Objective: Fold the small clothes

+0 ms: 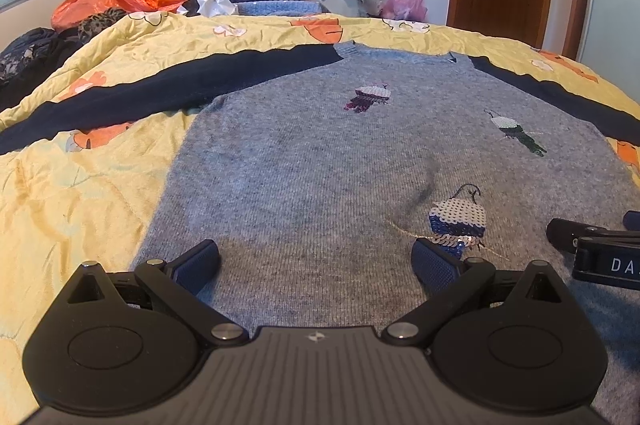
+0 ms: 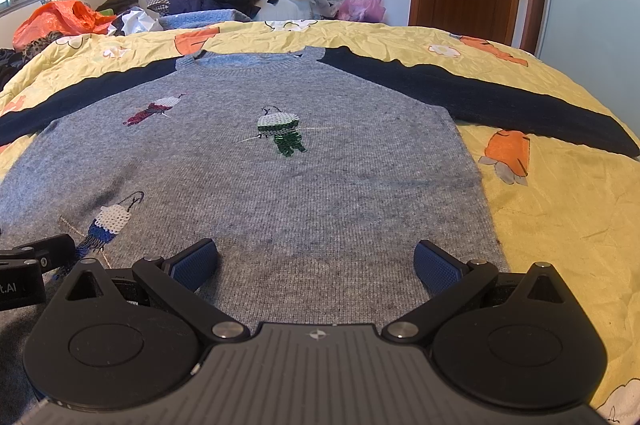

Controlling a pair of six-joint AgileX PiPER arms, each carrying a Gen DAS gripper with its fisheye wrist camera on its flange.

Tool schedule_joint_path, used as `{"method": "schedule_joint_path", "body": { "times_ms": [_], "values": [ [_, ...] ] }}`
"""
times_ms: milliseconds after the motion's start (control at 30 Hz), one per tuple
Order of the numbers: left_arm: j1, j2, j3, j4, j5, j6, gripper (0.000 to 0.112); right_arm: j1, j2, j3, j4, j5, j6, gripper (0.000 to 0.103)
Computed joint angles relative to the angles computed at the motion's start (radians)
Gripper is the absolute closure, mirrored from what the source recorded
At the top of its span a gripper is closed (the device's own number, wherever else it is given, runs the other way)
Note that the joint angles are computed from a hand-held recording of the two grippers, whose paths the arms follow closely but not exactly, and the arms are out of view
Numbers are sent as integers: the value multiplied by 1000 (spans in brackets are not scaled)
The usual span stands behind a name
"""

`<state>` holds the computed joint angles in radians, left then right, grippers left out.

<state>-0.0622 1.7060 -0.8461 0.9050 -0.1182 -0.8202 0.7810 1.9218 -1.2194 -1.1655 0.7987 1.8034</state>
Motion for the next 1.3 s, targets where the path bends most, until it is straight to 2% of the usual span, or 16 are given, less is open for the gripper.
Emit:
{"method": "schedule_joint_path", "body": {
  "times_ms": [1300],
  "values": [
    [-1, 4, -3, -3, -2, 1, 9, -3, 0, 3, -2, -3, -1, 0]
  ]
}}
